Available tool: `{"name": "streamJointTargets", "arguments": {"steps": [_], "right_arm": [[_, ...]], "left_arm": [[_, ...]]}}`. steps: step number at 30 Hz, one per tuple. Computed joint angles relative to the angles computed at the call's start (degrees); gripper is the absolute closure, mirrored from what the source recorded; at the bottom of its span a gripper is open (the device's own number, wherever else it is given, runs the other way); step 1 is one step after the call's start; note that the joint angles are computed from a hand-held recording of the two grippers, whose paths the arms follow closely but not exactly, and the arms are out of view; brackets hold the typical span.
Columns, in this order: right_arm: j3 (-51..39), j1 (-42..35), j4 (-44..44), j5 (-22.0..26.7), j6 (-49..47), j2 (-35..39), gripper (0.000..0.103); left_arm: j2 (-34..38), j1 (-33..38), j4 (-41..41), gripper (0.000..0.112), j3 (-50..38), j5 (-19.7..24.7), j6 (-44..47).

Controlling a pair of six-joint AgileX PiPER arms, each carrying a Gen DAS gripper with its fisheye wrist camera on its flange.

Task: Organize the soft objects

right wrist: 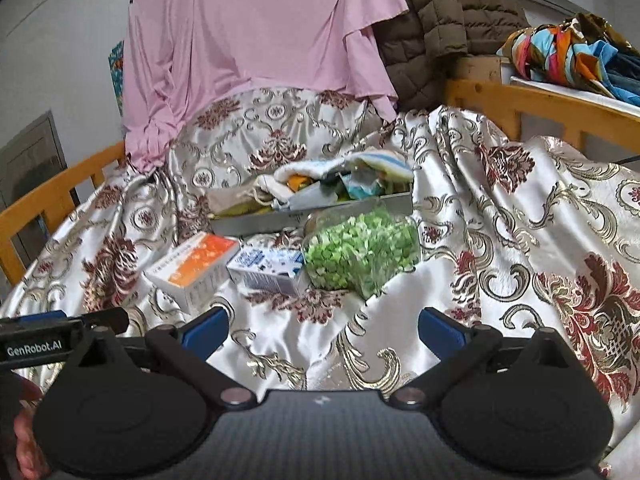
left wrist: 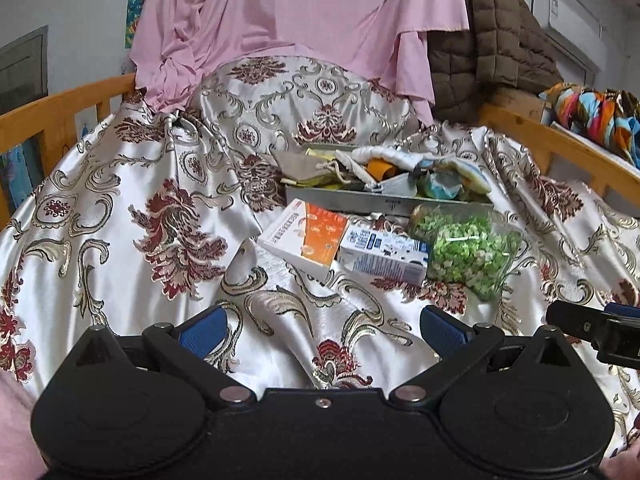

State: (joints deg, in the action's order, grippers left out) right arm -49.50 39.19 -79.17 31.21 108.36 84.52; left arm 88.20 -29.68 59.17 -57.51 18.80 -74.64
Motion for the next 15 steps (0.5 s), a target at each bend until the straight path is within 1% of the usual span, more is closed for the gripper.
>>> {"name": "streamJointTargets", "arguments": {"steps": [6,10,15], "right_arm": [[0.92,-2.07,-0.93,-3.63,1.12,0.7,0.0],[1.41,-2.35,-2.62,-4.11,3.23,0.84,0.0],[1.74,-2.81,-3.75,-4.56,5.34,0.81,0.0]], "left_arm": [[1.12,0.04,-4.44,0.01,-1.13,1.31,3.98],[1.23,-0.09,-5.38,0.01,-1.3,1.47,5.06],[0.97,-0.46,-4.15,0.01,-0.94,1.25,4.37]]}}
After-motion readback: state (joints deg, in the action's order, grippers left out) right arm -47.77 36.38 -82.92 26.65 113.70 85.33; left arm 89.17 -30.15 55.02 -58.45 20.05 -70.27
